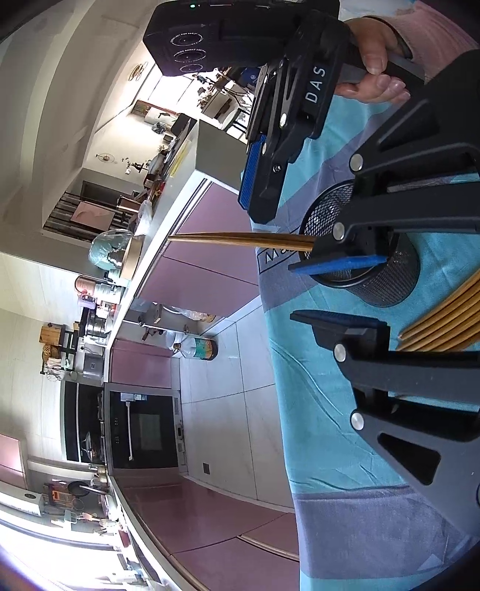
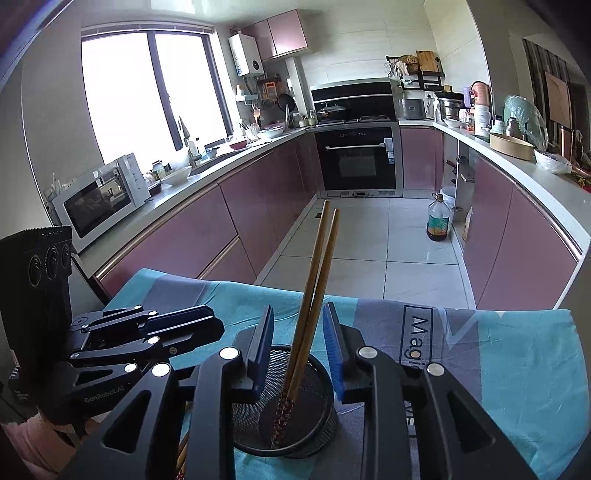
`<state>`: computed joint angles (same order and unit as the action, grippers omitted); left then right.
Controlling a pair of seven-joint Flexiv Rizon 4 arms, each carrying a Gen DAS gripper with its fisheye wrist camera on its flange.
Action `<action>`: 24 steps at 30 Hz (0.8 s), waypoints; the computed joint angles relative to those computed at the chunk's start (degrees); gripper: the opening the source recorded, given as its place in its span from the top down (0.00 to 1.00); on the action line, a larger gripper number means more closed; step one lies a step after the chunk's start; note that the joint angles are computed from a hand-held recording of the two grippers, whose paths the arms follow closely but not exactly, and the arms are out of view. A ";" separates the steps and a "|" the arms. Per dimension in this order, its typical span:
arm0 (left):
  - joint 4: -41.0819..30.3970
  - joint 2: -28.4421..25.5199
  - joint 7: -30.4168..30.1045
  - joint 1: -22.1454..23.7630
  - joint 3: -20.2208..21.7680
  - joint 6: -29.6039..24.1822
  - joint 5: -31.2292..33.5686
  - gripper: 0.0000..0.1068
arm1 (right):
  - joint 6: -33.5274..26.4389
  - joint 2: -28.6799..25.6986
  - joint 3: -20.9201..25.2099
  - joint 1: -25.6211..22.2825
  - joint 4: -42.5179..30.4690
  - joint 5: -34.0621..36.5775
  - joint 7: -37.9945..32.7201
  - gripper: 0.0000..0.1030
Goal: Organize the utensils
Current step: 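Lower the chopsticks into the cup and open both grippers, then move both open grippers back down to the remaining chopsticks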
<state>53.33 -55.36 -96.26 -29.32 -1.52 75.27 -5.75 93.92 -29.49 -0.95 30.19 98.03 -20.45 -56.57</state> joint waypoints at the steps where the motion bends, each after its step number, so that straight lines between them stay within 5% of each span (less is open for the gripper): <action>1: 1.64 0.94 -0.60 -0.20 0.70 1.16 0.48 0.77 | 1.36 0.48 -0.98 0.77 0.96 0.02 0.19 0.74; 6: 12.27 7.07 -3.03 -0.83 3.75 6.88 3.03 0.66 | 8.87 3.92 -3.52 4.24 7.14 1.54 -2.27 0.71; 9: 17.47 9.96 -5.34 -2.61 7.66 8.01 4.66 0.61 | 10.53 5.19 1.16 2.00 9.57 1.95 -5.88 0.64; 14: 25.16 13.62 -5.86 -2.21 8.08 6.85 6.10 0.61 | 7.27 5.06 3.50 2.93 11.92 2.56 -9.05 0.64; 20: 32.95 15.90 -5.69 0.56 5.49 5.60 6.05 0.61 | -0.63 1.10 11.50 -1.60 9.87 4.18 -8.94 0.64; 24: 36.07 15.87 -5.87 1.33 4.43 6.45 5.76 0.61 | -2.20 0.17 11.30 -0.85 10.23 3.87 -7.03 0.64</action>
